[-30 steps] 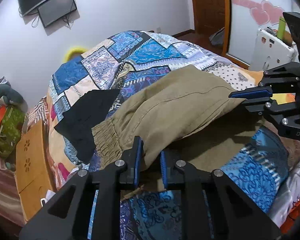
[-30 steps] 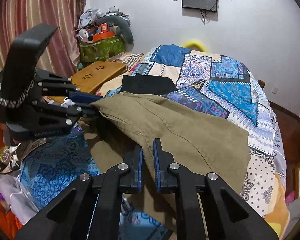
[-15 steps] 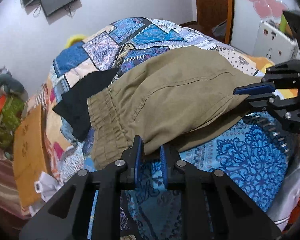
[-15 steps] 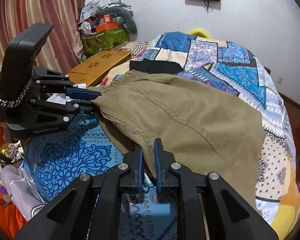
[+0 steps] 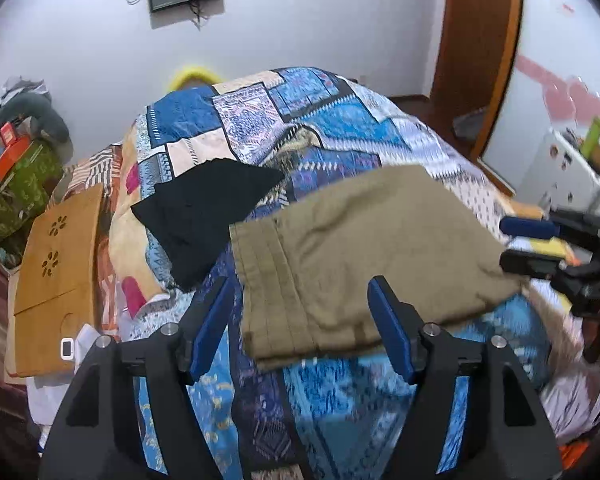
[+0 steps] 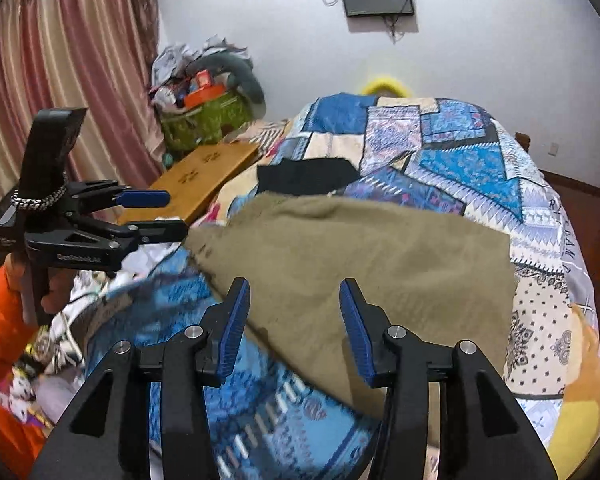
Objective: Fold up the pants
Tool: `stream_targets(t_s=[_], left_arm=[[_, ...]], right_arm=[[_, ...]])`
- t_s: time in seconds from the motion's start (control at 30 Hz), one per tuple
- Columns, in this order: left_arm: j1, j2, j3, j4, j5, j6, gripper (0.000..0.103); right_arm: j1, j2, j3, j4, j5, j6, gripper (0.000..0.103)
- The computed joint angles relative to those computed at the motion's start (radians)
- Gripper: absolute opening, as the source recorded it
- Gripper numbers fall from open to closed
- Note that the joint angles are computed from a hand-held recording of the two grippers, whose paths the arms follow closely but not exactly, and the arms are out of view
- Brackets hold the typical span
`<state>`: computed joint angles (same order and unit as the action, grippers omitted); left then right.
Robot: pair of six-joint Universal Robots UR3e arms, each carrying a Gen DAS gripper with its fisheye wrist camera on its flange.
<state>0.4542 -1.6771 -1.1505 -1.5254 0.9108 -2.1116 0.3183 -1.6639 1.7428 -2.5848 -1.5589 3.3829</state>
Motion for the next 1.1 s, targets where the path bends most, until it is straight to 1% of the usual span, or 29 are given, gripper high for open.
stream_targets(t_s=[0.07, 0.13, 0.2, 0.27, 0.33, 0.37, 0.4, 0.47, 0.5, 0.53, 0.6, 0.63, 0.67, 0.73, 0.77, 0.83, 0.9, 0.93, 0.97, 1.0, 1.03, 1.07, 1.1], left_arm=[[-0.030, -0.049, 0.051, 0.005, 0.012, -0.046, 0.074], [-0.066, -0.099, 0.089, 0.005, 0.046, -0.076, 0.074], [-0.098, -0.128, 0.081, 0.030, 0.091, -0.094, 0.074], [-0.124, -0.134, 0.013, 0.112, 0.148, -0.104, 0.074], [-0.137, -0.123, -0.101, 0.259, 0.201, -0.115, 0.075], [-0.133, -0.123, -0.146, 0.318, 0.214, -0.115, 0.078], [-0.121, -0.134, -0.150, 0.314, 0.208, -0.109, 0.079], [-0.089, -0.162, -0.099, 0.243, 0.171, -0.108, 0.079], [-0.079, -0.162, -0.098, 0.253, 0.166, -0.118, 0.080], [-0.070, -0.158, -0.108, 0.272, 0.162, -0.123, 0.080], [-0.054, -0.162, -0.101, 0.249, 0.147, -0.106, 0.082], [-0.052, -0.163, -0.102, 0.245, 0.149, -0.101, 0.082], [-0.052, -0.156, -0.115, 0.258, 0.152, -0.099, 0.082], [-0.056, -0.137, -0.152, 0.307, 0.160, -0.101, 0.082], [-0.059, -0.132, -0.165, 0.326, 0.163, -0.103, 0.082], [-0.064, -0.126, -0.181, 0.346, 0.172, -0.103, 0.082], [-0.067, -0.127, -0.185, 0.353, 0.179, -0.105, 0.083], [-0.067, -0.130, -0.182, 0.353, 0.181, -0.107, 0.084], [-0.068, -0.135, -0.175, 0.348, 0.184, -0.109, 0.084], [-0.069, -0.139, -0.168, 0.342, 0.187, -0.110, 0.085], [-0.069, -0.145, -0.157, 0.330, 0.188, -0.110, 0.085], [-0.070, -0.157, -0.130, 0.301, 0.190, -0.117, 0.085], [-0.072, -0.170, -0.095, 0.266, 0.194, -0.127, 0.084]], right_arm=[[-0.019, 0.017, -0.009, -0.006, 0.012, 0.014, 0.044], [-0.046, 0.034, -0.009, -0.001, 0.037, 0.031, 0.048], [-0.064, 0.039, 0.006, 0.005, 0.059, 0.036, 0.048], [-0.082, 0.038, 0.036, 0.012, 0.085, 0.027, 0.048], [-0.087, 0.027, 0.071, 0.027, 0.083, 0.016, 0.048], [-0.089, 0.016, 0.099, 0.030, 0.077, 0.010, 0.048], [-0.097, -0.003, 0.124, 0.037, 0.076, 0.004, 0.048], [-0.129, -0.060, 0.191, 0.045, 0.097, 0.002, 0.048], [-0.156, -0.107, 0.246, 0.029, 0.122, 0.007, 0.048], [-0.181, -0.152, 0.274, 0.051, 0.142, 0.016, 0.048], [-0.223, -0.231, 0.323, 0.088, 0.150, 0.017, 0.048], [-0.250, -0.275, 0.351, 0.101, 0.167, 0.013, 0.043], [-0.273, -0.318, 0.377, 0.116, 0.178, 0.009, 0.041], [-0.262, -0.362, 0.387, 0.161, 0.110, 0.026, 0.041], [-0.279, -0.405, 0.406, 0.193, 0.110, 0.020, 0.041], [-0.322, -0.478, 0.440, 0.236, 0.131, 0.021, 0.041], [-0.403, -0.587, 0.499, 0.285, 0.205, 0.005, 0.042], [-0.427, -0.627, 0.518, 0.301, 0.222, 0.007, 0.042], [-0.419, -0.649, 0.527, 0.309, 0.197, 0.020, 0.042], [-0.369, -0.631, 0.520, 0.294, 0.124, 0.056, 0.042], [-0.327, -0.611, 0.503, 0.312, 0.048, 0.074, 0.043], [-0.327, -0.619, 0.506, 0.327, 0.035, 0.070, 0.043], [-0.368, -0.661, 0.527, 0.353, 0.072, 0.066, 0.043]])
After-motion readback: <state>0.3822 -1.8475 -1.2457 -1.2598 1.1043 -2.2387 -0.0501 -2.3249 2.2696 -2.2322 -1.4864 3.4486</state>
